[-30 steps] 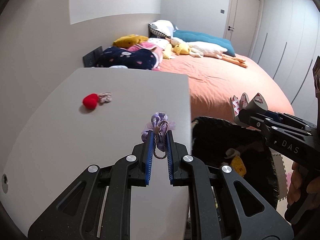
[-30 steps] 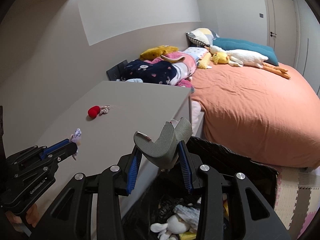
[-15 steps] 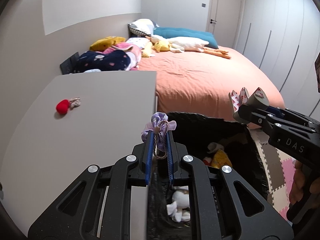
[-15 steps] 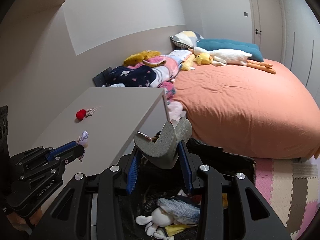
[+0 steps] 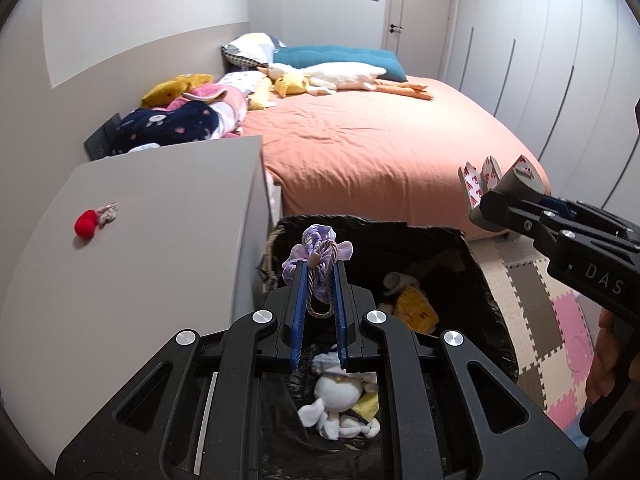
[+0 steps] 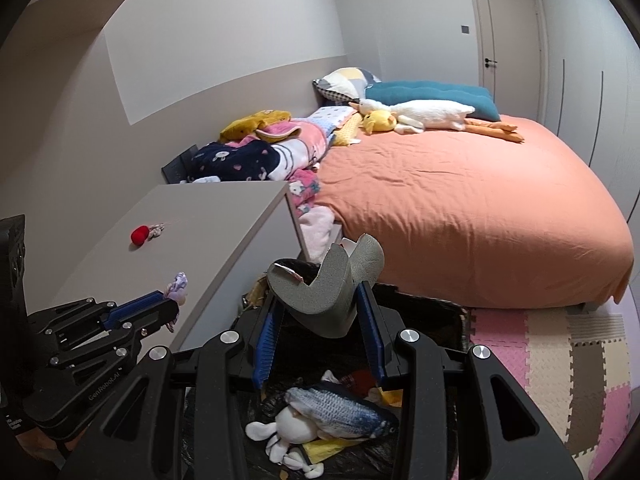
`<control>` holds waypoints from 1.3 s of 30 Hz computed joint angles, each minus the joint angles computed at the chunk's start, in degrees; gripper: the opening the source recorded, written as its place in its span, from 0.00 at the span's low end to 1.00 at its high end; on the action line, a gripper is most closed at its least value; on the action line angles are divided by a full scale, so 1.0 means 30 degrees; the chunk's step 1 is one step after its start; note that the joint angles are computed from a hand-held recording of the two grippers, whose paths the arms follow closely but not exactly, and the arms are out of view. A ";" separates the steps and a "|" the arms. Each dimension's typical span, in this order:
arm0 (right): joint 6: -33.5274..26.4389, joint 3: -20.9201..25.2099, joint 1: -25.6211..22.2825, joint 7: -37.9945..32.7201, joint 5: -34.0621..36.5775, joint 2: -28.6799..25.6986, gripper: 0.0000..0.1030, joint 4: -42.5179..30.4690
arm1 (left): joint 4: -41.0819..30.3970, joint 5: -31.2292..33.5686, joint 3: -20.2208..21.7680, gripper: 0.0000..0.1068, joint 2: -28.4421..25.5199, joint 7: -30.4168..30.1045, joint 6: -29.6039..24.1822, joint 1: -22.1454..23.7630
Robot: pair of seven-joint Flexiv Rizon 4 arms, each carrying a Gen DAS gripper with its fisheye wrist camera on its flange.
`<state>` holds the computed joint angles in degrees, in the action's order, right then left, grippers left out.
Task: Collect trash
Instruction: 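Open both grippers to drop the scrunchie and grey piece into the bin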
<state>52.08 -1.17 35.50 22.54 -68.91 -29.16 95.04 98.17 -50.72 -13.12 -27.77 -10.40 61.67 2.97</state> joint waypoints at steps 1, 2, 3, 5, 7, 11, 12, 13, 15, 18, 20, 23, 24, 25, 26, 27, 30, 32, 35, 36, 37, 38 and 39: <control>-0.0085 -0.0003 0.0011 0.0130 -0.0068 0.0181 0.38 0.0232 | 0.0079 0.0035 -0.0010 0.12 0.0038 0.0070 0.0023 -0.0041; -0.0163 0.0017 -0.0011 0.0230 -0.0123 0.0328 0.38 0.0407 | 0.0118 0.0166 0.0024 0.14 0.0048 0.0067 0.0032 -0.0120; -0.0293 0.0044 -0.0026 0.0391 -0.0196 0.0490 0.38 0.0601 | 0.0118 0.0418 0.0120 0.14 0.0046 -0.0071 -0.0050 -0.0214; -0.0676 0.0172 -0.0075 0.0631 -0.0196 0.0747 0.41 0.0871 | -0.0001 0.1051 0.0322 0.28 0.0053 -0.0434 -0.0758 -0.0264; -0.1191 0.0228 -0.0060 0.1196 -0.0472 0.1108 0.54 0.1231 | -0.0002 0.0912 0.0220 0.83 0.0070 -0.0455 -0.0963 -0.0182; -0.2959 0.0544 0.0052 0.2216 -0.1135 0.1649 0.72 0.1652 | 0.0490 -0.0138 -0.0102 0.90 0.0298 0.0551 0.0259 -0.0270; -0.3294 0.0652 0.0024 0.2360 -0.1205 0.1740 0.73 0.1704 | 0.0462 -0.0006 -0.0001 0.90 0.0271 0.0414 0.0390 -0.0373; -0.3436 0.0732 -0.0044 0.2598 -0.1350 0.1797 0.73 0.1747 | 0.0430 0.0108 0.0052 0.90 0.0233 0.0279 0.0502 -0.0449; -0.3421 0.0893 -0.0244 0.3027 -0.1631 0.1925 0.74 0.1915 | 0.0437 0.0218 0.0071 0.90 0.0222 0.0069 0.0564 -0.0463; -0.3265 0.1021 -0.0486 0.3431 -0.2049 0.1958 0.75 0.2026 | 0.0375 0.0487 0.0118 0.90 0.0187 -0.0199 0.0281 -0.0397; -0.2754 0.0975 -0.0696 0.4172 -0.2909 0.2060 0.77 0.2245 | 0.0380 0.0533 0.0089 0.90 0.0177 -0.0189 0.0211 -0.0336; -0.2907 0.1118 -0.0763 0.3810 -0.2961 0.1890 0.78 0.2013 | -0.0050 0.1054 0.0328 0.90 -0.0022 -0.0961 -0.0493 -0.0311; -0.3093 0.1137 -0.0699 0.3452 -0.2861 0.1754 0.78 0.1822 | -0.0172 0.1117 0.0327 0.90 -0.0070 -0.1103 -0.0782 -0.0231; -0.3100 0.1126 -0.0659 0.3231 -0.2882 0.1645 0.78 0.1676 | -0.0378 0.1240 0.0383 0.90 -0.0168 -0.1387 -0.1172 -0.0166; -0.2981 0.1101 -0.0659 0.3121 -0.2942 0.1563 0.78 0.1581 | -0.0521 0.1325 0.0417 0.90 -0.0240 -0.1562 -0.1395 -0.0120; -0.2887 0.1074 -0.0652 0.2997 -0.2942 0.1466 0.79 0.1462 | -0.0694 0.1477 0.0488 0.90 -0.0329 -0.1811 -0.1700 -0.0080; -0.2685 0.0971 -0.0606 0.2527 -0.2679 0.1144 0.79 0.1043 | -0.1215 0.1961 0.0731 0.90 -0.0635 -0.2730 -0.2351 -0.0013; -0.2435 0.0860 -0.0578 0.2334 -0.2537 0.0917 0.79 0.0768 | -0.1316 0.1861 0.0683 0.90 -0.0813 -0.2924 -0.1882 0.0061; -0.2083 0.0662 -0.0503 0.1922 -0.2181 0.0450 0.79 0.0224 | -0.1692 0.2017 0.0705 0.90 -0.1120 -0.3366 -0.1697 0.0245; -0.1912 0.0589 -0.0481 0.1748 -0.2055 0.0277 0.79 0.0028 | -0.1835 0.2004 0.0685 0.90 -0.1257 -0.3523 -0.1522 0.0320; -0.1806 0.0517 -0.0435 0.1504 -0.1867 0.0078 0.79 -0.0209 | -0.1993 0.2074 0.0663 0.90 -0.1375 -0.3652 -0.1487 0.0395; -0.1752 0.0443 -0.0367 0.1229 -0.1636 -0.0119 0.79 -0.0467 | -0.2211 0.2193 0.0679 0.90 -0.1540 -0.3820 -0.1447 0.0463; -0.1623 0.0365 -0.0322 0.0920 -0.1386 -0.0355 0.79 -0.0763 | -0.2436 0.2349 0.0718 0.90 -0.1715 -0.4033 -0.1371 0.0508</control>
<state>47.21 -0.07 34.54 25.30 -73.07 -30.22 92.75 90.86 -43.67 -10.96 -32.92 -22.50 57.56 4.49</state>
